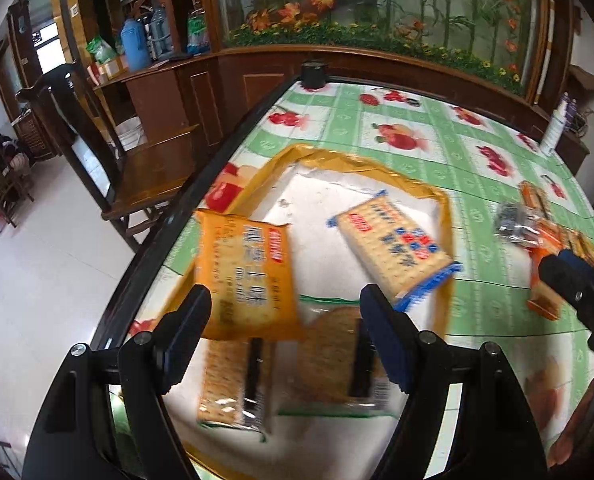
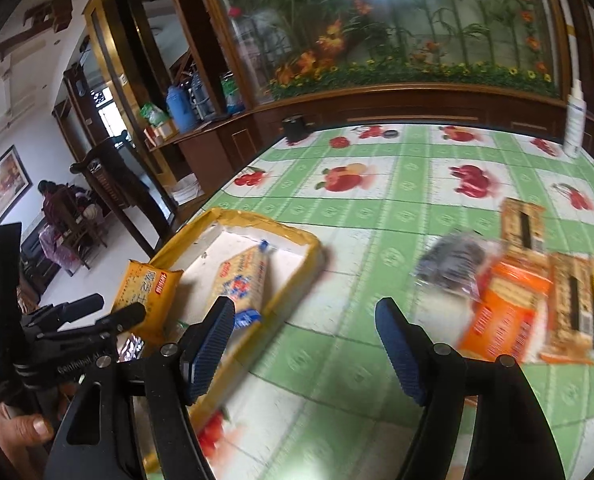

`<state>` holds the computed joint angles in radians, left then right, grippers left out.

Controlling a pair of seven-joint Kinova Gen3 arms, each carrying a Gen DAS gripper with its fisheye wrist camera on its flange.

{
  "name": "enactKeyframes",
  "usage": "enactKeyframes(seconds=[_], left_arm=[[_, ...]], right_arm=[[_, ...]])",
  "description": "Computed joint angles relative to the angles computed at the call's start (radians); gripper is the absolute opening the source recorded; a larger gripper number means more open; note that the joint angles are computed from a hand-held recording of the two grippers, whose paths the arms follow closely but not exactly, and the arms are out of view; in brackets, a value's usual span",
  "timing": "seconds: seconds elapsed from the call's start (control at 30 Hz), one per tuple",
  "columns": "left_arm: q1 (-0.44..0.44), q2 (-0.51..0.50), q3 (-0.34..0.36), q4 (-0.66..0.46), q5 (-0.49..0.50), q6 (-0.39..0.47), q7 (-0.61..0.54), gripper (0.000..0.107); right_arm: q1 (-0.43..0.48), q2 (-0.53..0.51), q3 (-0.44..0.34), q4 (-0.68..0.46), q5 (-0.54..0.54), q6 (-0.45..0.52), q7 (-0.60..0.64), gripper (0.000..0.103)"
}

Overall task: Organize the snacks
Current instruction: 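Lower both packs into the tray and open both tools, then grasp the orange chicken soda cracker pack with left tool while right grasps round Xiangcui pack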

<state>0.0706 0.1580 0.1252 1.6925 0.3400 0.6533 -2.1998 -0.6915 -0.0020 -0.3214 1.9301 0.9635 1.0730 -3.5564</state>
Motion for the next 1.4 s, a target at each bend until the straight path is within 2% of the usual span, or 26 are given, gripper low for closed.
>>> enactKeyframes(seconds=[0.13,0.37,0.67,0.77,0.9,1.03,1.17,1.4], left_arm=[[0.003,-0.034,0.018,0.029,0.049,0.004,-0.054,0.077],[0.055,-0.070,0.026,0.060,0.077,0.023,-0.096,0.077],[0.137,-0.095,0.048,0.094,0.087,0.038,-0.101,0.077],[0.165,-0.090,0.058,0.095,0.084,0.047,-0.093,0.077],[0.199,-0.073,0.074,0.091,0.086,0.070,-0.071,0.077],[0.234,-0.043,0.093,0.076,0.090,0.091,-0.038,0.077],[0.281,-0.009,0.111,0.052,0.053,0.095,0.029,0.077],[0.356,0.037,0.131,0.019,-0.040,0.074,0.131,0.077]], right_arm=[[-0.023,-0.042,-0.038,0.042,-0.026,0.071,-0.052,0.076],[-0.049,-0.119,-0.136,0.117,-0.105,0.222,-0.170,0.077],[-0.081,-0.202,-0.284,0.169,-0.253,0.453,-0.312,0.077],[-0.091,-0.227,-0.330,0.177,-0.300,0.520,-0.355,0.084],[-0.103,-0.235,-0.381,0.171,-0.367,0.617,-0.381,0.085],[-0.105,-0.270,-0.380,0.192,-0.440,0.640,-0.342,0.090],[-0.082,-0.348,-0.348,0.242,-0.505,0.584,-0.271,0.092],[-0.027,-0.407,-0.221,0.304,-0.570,0.479,-0.076,0.099]])
